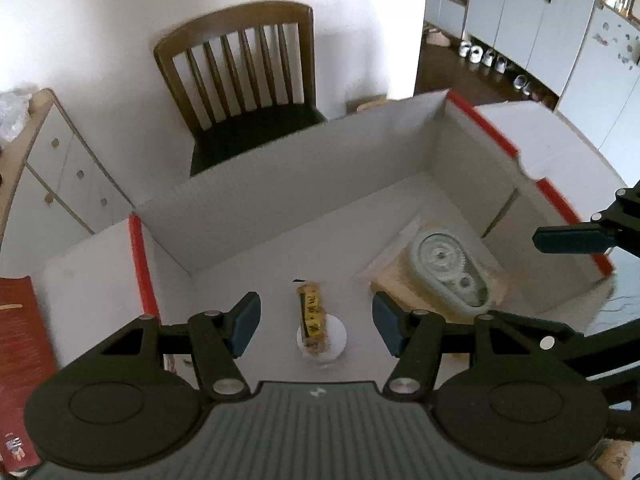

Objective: Organize objects
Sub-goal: 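Lower the tape dispenser onto the bread with the right gripper while the left gripper lowers the packet, then open both grippers and withdraw them from the red box back to the table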

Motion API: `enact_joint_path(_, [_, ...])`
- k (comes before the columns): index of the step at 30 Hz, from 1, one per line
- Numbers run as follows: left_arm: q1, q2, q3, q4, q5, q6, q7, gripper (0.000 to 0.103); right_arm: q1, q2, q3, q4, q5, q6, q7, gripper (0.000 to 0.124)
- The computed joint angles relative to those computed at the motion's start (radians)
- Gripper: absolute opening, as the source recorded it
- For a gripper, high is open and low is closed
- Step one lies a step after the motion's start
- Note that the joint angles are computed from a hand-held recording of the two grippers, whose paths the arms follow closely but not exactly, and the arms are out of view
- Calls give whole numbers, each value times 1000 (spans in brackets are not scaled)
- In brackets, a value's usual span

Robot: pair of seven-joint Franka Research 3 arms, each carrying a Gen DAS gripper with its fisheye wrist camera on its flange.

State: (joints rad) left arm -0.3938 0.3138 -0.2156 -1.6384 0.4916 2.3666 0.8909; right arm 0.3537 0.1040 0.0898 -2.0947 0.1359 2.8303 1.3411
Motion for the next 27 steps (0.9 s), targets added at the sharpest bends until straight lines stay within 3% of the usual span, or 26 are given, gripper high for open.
enact_joint_path(13, [-32, -143, -31, -103, 71, 17, -134, 61, -3, -196, 5, -147, 237, 25, -191, 68])
enact_joint_path(27, [-58, -288, -91, -213, 196, 29, -351, 61, 77, -413, -71, -296, 468, 24, -411, 73])
